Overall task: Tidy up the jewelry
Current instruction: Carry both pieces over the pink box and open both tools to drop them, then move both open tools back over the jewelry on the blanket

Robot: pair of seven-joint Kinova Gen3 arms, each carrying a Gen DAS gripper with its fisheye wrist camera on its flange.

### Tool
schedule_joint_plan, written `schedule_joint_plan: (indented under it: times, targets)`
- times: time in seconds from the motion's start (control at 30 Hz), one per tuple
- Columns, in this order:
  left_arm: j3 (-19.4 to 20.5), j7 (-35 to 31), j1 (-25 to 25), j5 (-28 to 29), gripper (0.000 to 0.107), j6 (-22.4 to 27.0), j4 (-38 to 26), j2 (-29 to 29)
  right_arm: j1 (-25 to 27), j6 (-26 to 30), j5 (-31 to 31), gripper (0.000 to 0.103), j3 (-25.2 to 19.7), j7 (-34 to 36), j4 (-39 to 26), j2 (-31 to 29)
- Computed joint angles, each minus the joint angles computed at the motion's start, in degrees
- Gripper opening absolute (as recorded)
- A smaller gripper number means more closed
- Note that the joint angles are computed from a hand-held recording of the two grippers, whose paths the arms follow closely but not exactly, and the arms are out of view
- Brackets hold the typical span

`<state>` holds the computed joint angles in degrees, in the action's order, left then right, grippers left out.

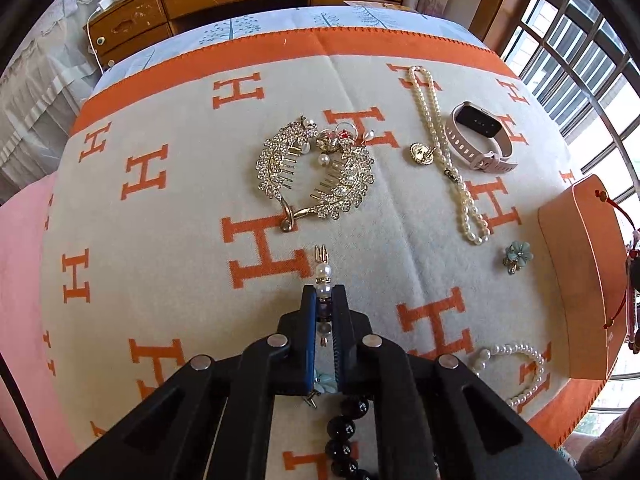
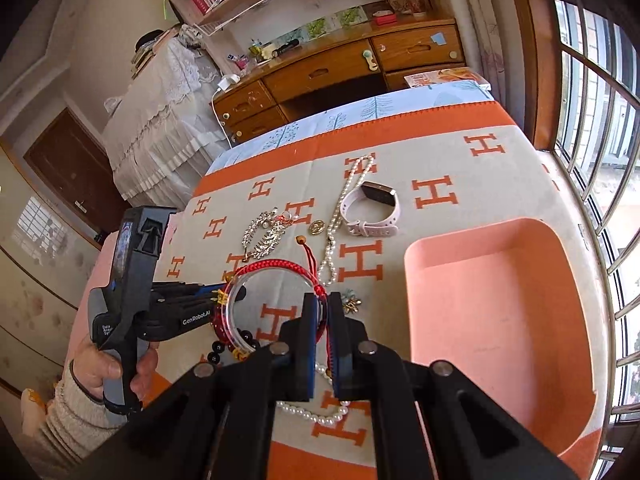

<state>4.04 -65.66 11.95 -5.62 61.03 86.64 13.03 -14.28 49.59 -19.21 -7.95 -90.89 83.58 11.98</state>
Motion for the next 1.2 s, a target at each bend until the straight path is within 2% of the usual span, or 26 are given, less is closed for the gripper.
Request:
schedule_joint_plan:
  times: [0.1, 0.23, 0.37, 0.6, 0.7, 0.87, 1.0, 1.13, 1.17, 1.2]
  targets:
    - [0.5, 1.0, 1.0, -0.4, 0.005, -1.4, 0.2, -2.2, 1.5, -2.0, -1.0, 0.005, 0.6, 1.0, 3.3, -2.5]
    - [2.2, 2.4, 3.5, -1.8, 0.005, -1.6, -2.2, -4.0, 1.2, -5.5, 3.9, 0.005, 2.3, -3.0, 7.8, -6.5]
    - [4.3, 2.3, 6.8, -2.4, 0.005, -2.5, -5.9, -4.0, 2.4, -6.4, 6.6, 0.005, 3.6, -5.7, 10.7, -8.6]
    - [5.9, 1.6, 13.7, -3.5, 0.005, -3.7, -14.1, 1.7, 3.0, -5.9, 10.7, 0.005, 3.8, -9.4, 13.9, -10.1]
    - [5.5, 1.0, 16.1, -3.3, 0.005, -2.9, -17.6, 5.7, 3.1, -6.0, 11.6, 0.006, 3.8, -9.8, 14.6, -10.4]
    - [4.1, 0.3, 18.8, -2.5, 0.005, -1.3, -21.3, 10.8, 2.4, -6.3, 16.8, 0.007, 3.5, -14.1, 15.4, -10.6]
    - [2.7, 1.0, 21.2, -4.1, 0.006, -0.3, -21.9, 12.2, 3.1, -6.8, 14.9, 0.009, 3.9, -12.8, 15.8, -10.9]
    - [2.0, 2.2, 22.7, -5.7, 0.031, -1.1, -20.1, 11.0, 3.3, -7.9, 15.2, 0.012, 4.0, -13.7, 16.5, -11.4]
    - [1.9, 2.8, 23.0, -6.3, 0.04, -1.7, -19.4, 10.4, 3.4, -8.0, 15.1, 0.016, 4.0, -13.9, 16.5, -11.4]
    - [1.6, 3.7, 23.5, -7.2, 0.044, -2.0, -18.8, 9.9, 3.4, -8.3, 15.0, 0.023, 4.0, -14.0, 16.6, -11.4]
